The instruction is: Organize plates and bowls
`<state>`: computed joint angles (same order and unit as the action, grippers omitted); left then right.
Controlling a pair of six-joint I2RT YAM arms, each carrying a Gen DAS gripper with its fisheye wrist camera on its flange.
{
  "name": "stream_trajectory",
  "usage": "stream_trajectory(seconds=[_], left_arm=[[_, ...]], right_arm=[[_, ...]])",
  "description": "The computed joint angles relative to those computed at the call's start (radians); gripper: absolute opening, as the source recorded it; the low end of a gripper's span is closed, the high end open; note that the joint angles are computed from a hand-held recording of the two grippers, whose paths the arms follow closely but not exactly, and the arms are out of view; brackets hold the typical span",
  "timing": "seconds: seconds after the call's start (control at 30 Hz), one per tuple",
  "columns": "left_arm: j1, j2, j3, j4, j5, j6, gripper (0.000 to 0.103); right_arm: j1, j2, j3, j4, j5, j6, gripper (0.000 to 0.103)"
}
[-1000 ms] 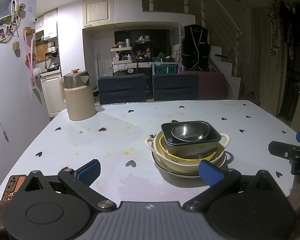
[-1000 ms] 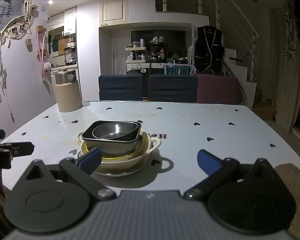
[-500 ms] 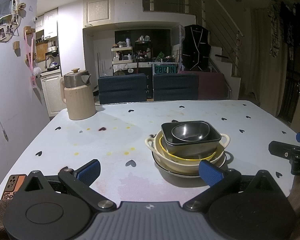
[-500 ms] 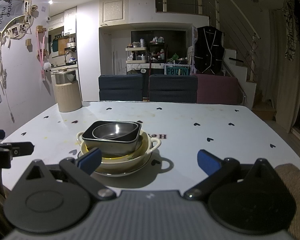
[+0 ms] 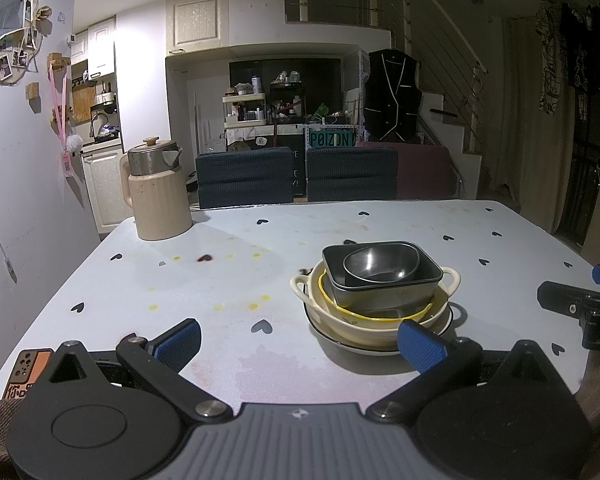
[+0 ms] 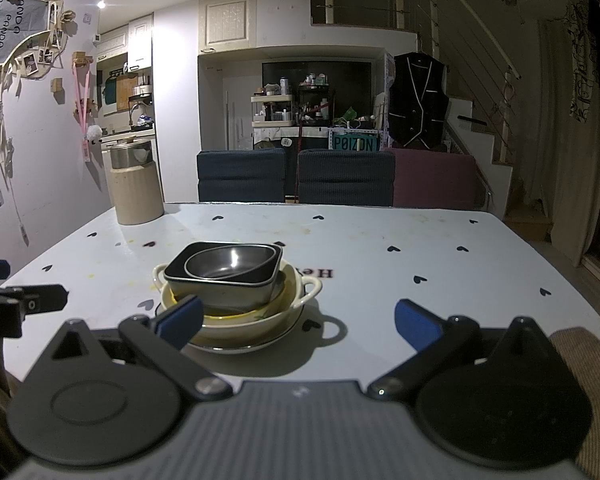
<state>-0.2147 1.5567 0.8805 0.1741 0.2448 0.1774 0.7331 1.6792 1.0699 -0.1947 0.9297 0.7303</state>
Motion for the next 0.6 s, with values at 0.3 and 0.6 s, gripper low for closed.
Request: stream_trajectory(seconds=[0.3,0.6], left_arm=[[-0.004,-0.005,-0.007,0.005,-0.004,-0.002,0.103],[-0.011,-0.015,-0.012,0.003,-0.022,-0.012,0.103]], right_arm=[[0.0,0.001,0.0,0.001,0.001,0.0,0.103],[0.001,0.003,0.001,0.001,0.002,0.002,0.103]])
